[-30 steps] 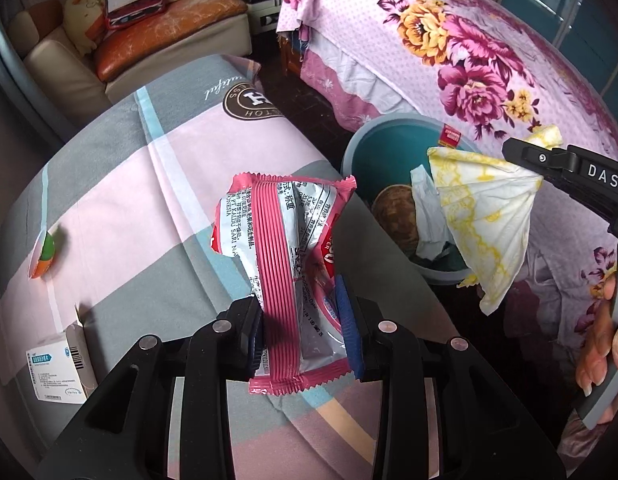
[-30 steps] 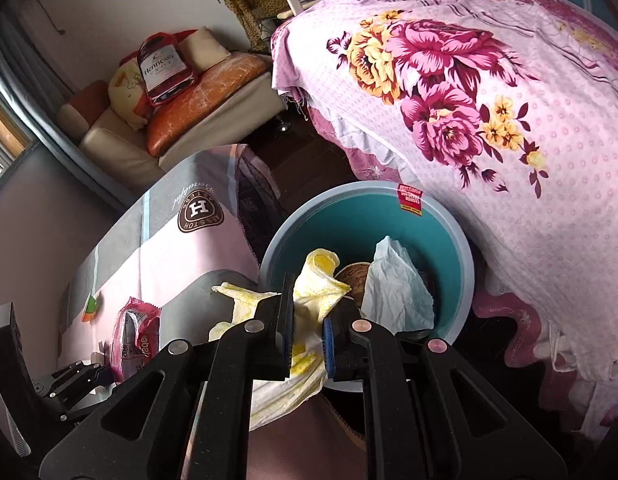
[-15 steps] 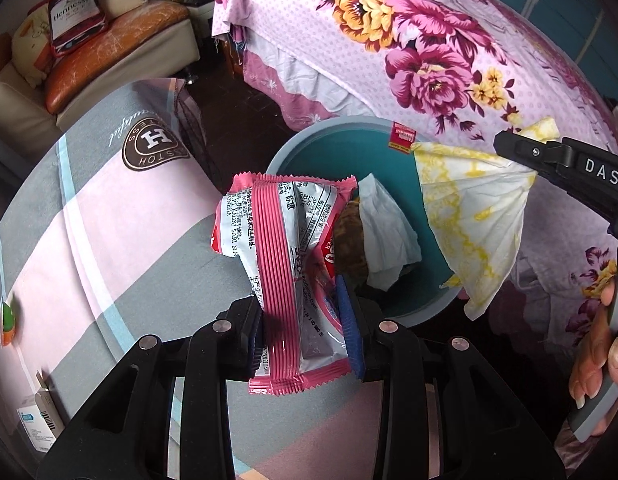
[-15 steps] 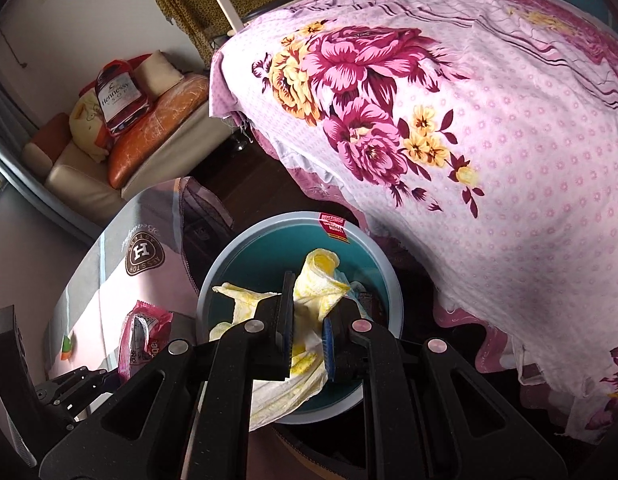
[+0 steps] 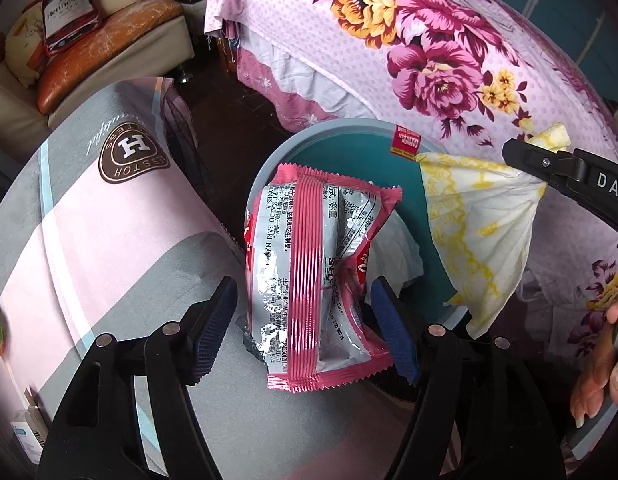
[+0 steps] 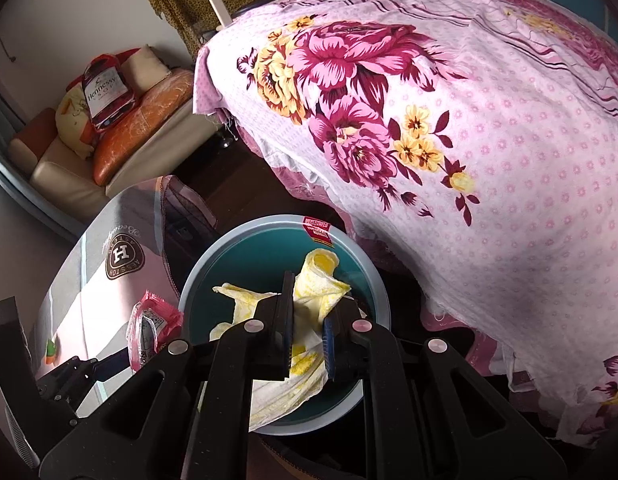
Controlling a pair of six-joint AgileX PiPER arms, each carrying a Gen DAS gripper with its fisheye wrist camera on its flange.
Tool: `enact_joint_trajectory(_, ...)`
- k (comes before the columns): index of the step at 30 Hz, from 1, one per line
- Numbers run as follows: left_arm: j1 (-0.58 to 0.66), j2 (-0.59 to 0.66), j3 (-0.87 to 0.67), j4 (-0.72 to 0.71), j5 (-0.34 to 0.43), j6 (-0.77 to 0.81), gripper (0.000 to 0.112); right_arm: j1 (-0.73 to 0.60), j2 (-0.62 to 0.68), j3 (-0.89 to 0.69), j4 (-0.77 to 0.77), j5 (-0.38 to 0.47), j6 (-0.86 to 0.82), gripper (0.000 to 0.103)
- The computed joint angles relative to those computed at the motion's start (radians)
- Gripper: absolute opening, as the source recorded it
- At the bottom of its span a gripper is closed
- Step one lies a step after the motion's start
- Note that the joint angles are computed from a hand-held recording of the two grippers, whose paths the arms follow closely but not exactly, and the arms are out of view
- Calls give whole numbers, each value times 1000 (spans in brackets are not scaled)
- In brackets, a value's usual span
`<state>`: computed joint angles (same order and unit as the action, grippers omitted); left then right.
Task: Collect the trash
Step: 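Open both tools to drop wrapper and pad into the teal bin, then move both open tools back toward the white medicine box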
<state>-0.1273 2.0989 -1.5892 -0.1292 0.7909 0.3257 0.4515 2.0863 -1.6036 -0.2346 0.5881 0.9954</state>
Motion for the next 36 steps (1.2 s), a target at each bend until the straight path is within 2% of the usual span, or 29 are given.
enact_joint_trajectory(3,6,-3,11,16,-11,-12,83,4,18,-21,7,16,-11,13)
enact_joint_trajectory(9,41,-2,17,-10,3,4,85,22,67,-92,32,61,-41,14)
enact_joint_trajectory(11,54,-8,24,-23,5,15,85,30,83,-120,35,82,-45,17)
enact_joint_trajectory(12,60,-11,28,-29,5,20,85,33,90,-132,38,91,-47,25)
enact_joint_trajectory(13,68,-15,33,-38,6,29,85,35,94,-140,43,94,-49,43)
enact_joint_trajectory(15,83,-24,42,-58,9,46,87,46,99,-151,32,103,-31,58)
enact_joint_trajectory(17,96,-34,52,-74,9,58,88,53,104,-164,40,111,-33,62)
enact_joint_trajectory(19,108,-44,63,-85,11,68,89,57,116,-184,68,127,-47,72)
enact_joint_trajectory(29,216,-128,170,-157,-7,150,90,122,157,-275,120,250,-109,78)
enact_joint_trajectory(36,322,-203,236,-205,-13,230,90,198,209,-436,94,380,-129,80)
